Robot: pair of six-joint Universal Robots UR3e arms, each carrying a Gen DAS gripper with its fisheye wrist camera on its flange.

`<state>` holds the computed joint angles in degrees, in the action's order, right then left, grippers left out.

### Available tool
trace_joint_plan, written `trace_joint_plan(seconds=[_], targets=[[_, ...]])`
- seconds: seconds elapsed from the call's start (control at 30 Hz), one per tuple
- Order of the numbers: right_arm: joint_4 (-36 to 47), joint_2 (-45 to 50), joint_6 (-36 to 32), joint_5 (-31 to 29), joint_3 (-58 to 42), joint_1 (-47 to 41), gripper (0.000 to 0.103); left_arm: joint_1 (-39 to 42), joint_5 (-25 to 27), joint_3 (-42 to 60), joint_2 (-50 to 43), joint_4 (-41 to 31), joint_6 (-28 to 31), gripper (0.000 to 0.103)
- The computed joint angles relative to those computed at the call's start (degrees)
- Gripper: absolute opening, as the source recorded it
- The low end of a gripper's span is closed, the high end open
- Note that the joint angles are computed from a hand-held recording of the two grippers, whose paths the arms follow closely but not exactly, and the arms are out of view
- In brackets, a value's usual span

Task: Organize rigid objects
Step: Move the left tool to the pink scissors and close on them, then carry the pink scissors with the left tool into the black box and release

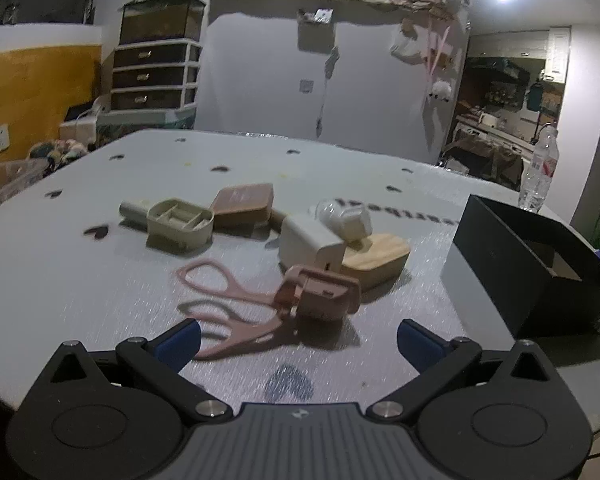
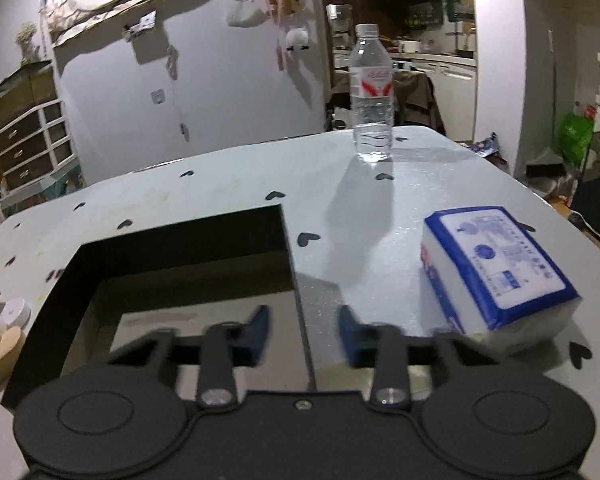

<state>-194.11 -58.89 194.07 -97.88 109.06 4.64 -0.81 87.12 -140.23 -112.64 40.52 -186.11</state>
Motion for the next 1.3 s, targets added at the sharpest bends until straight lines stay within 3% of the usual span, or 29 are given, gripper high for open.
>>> trace_joint_plan(seconds=[0.17, 0.33, 0.53, 0.67, 0.7, 1.07, 1.17, 1.3], targets=[[-2.8, 1.0, -1.1, -0.8, 0.6, 0.0, 0.007, -2.0, 1.9, 3.3, -3.5, 2.3, 1.1, 0.093], [-4.6, 2.0, -3.9, -2.2, 0.5, 0.8, 0.007, -4.1, 4.1, 7.5, -6.9, 2.2, 2.0, 0.082], [-4.7, 2.5, -4.2, -3.2, 0.0, 1.4, 0.007, -5.8, 7.0, 13.0, -9.7, -1.6, 1.6, 0.076], [-4.5, 2.8, -4.2, -2.7, -0.2, 1.1, 0.007, -7.5, 10.3, 15.1, -10.9, -1.9, 2.1, 0.058], [-4.6, 3.0, -4.2, -2.6, -0.3, 1.1, 0.007, -7.6, 10.6, 15.2, -11.0, -1.9, 2.4, 0.058], [-5.1, 3.7, -4.8, -2.2, -0.4, 0.8, 0.007, -6.0, 7.1, 14.2, -7.8, -1.1, 2.9, 0.057], [-4.2, 3.7, -4.9, -2.8, -0.9, 1.2, 0.007, -5.5, 4.4, 16.1, -5.1, -4.3, 3.3, 0.057], [-2.0, 3.1, -5.1, -2.8, -1.6, 1.3, 0.007, -5.5, -0.6, 23.0, -2.5, -13.8, 3.4, 0.057]])
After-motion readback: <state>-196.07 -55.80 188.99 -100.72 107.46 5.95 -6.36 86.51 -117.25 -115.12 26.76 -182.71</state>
